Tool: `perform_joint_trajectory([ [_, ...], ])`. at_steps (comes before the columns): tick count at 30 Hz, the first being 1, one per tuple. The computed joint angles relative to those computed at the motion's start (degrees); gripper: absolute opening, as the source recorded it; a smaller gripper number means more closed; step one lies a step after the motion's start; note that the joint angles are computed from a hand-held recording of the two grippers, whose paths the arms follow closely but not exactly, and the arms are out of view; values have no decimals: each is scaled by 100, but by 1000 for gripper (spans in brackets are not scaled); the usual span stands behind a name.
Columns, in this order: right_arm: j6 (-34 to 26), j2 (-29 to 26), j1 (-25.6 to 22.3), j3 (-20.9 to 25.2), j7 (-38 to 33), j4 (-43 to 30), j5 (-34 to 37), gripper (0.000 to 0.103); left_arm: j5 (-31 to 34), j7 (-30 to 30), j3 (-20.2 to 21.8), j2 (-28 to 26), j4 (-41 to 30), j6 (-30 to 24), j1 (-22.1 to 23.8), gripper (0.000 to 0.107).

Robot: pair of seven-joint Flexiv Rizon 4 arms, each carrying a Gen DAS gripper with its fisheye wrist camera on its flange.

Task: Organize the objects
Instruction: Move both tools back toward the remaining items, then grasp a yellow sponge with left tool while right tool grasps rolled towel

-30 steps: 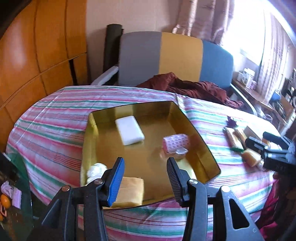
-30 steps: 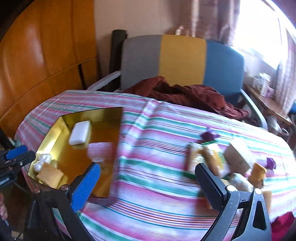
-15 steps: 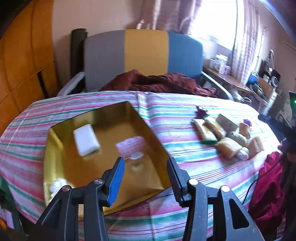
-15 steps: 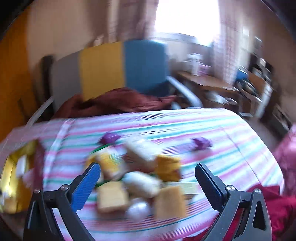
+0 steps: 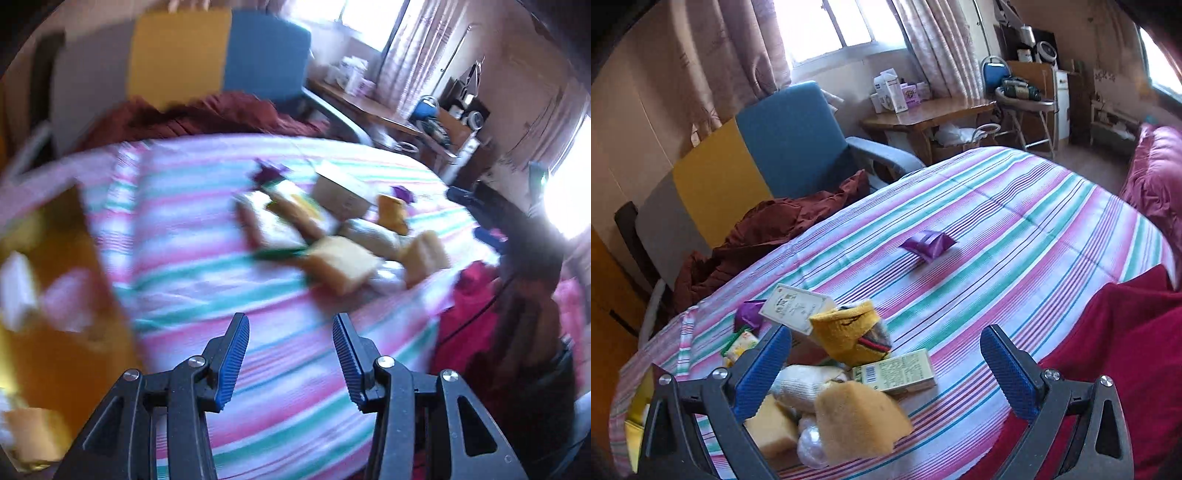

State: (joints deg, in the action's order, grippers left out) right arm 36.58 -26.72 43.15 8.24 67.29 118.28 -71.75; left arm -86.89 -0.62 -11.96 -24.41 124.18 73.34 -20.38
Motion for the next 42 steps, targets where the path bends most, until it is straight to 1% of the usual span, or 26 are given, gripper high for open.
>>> perform_joint_trajectory([
  [1,38,-21,-8,-11,-11,-10,-44,103,298,-294,0,-83,-60,-110,13,48],
  [2,96,-37,-22,-19,-49,-30,-92,103,421,-468,-38,-156,-119,-84,1,48],
  [4,222,-85,-43,-52,-77,-71,-223,103,936,-1092,-86,-313,-271,-254,76,48],
  [5,265,-99,-52,-61,-104,-87,-257,103,1260,-1529,-98,-407,-365,-364,118,48],
  [8,409,-113,-90,-100,-68,-76,-430,103,1645,-2069,-266,-644,-564,-324,187,51],
  [9,446,-109,-107,-109,-38,-62,-475,103,1822,-2341,-278,-734,-632,-301,192,51],
  [11,531,-89,-144,-120,100,-15,-587,103,2068,-2809,-354,-881,-764,-429,275,56],
  [13,612,-63,-189,-125,261,42,-707,103,2312,-3295,-385,-1026,-898,-369,287,65],
  [15,600,-33,-209,-109,379,81,-748,103,2329,-3489,-550,-1121,-972,-235,366,69],
  [18,618,-7,-250,-88,519,127,-806,103,2631,-3925,-650,-1270,-1127,-106,404,73],
  [20,589,11,-256,-75,595,148,-827,103,3015,-4355,-588,-1400,-1287,-86,344,73],
  [22,584,29,-276,-64,649,172,-858,103,3341,-4650,-576,-1535,-1443,-16,296,73],
  [25,682,10,-336,-59,666,169,-903,103,3980,-5164,-324,-1711,-1657,7,89,73],
  [26,693,2,-342,-57,653,162,-903,103,4112,-5266,-292,-1748,-1668,115,49,73],
  [27,692,3,-341,-55,649,167,-909,103,4195,-5303,-319,-1770,-1648,231,63,72],
  [29,705,2,-352,-53,619,170,-897,103,4383,-5291,-395,-1827,-1630,293,166,72],
  [30,731,7,-363,-57,650,186,-923,103,4382,-5244,-537,-1850,-1584,242,334,72],
  [32,813,-1,-404,-62,685,200,-951,103,4173,-4876,-1101,-1858,-1336,577,789,67],
  [35,874,-12,-425,-67,697,205,-950,103,4430,-4719,-1403,-1831,-1136,677,1126,60],
  [36,863,-11,-417,-68,694,202,-961,103,4542,-4685,-1435,-1811,-1095,644,1195,58],
  [38,823,-17,-402,-62,615,185,-919,103,4713,-4450,-1683,-1773,-948,628,1506,57],
  [40,939,-41,-437,-81,628,175,-979,103,4858,-4400,-1798,-1746,-844,686,1716,56],
  [42,1067,-64,-473,-110,686,163,-1125,103,5008,-4314,-1956,-1712,-683,886,1934,54],
])
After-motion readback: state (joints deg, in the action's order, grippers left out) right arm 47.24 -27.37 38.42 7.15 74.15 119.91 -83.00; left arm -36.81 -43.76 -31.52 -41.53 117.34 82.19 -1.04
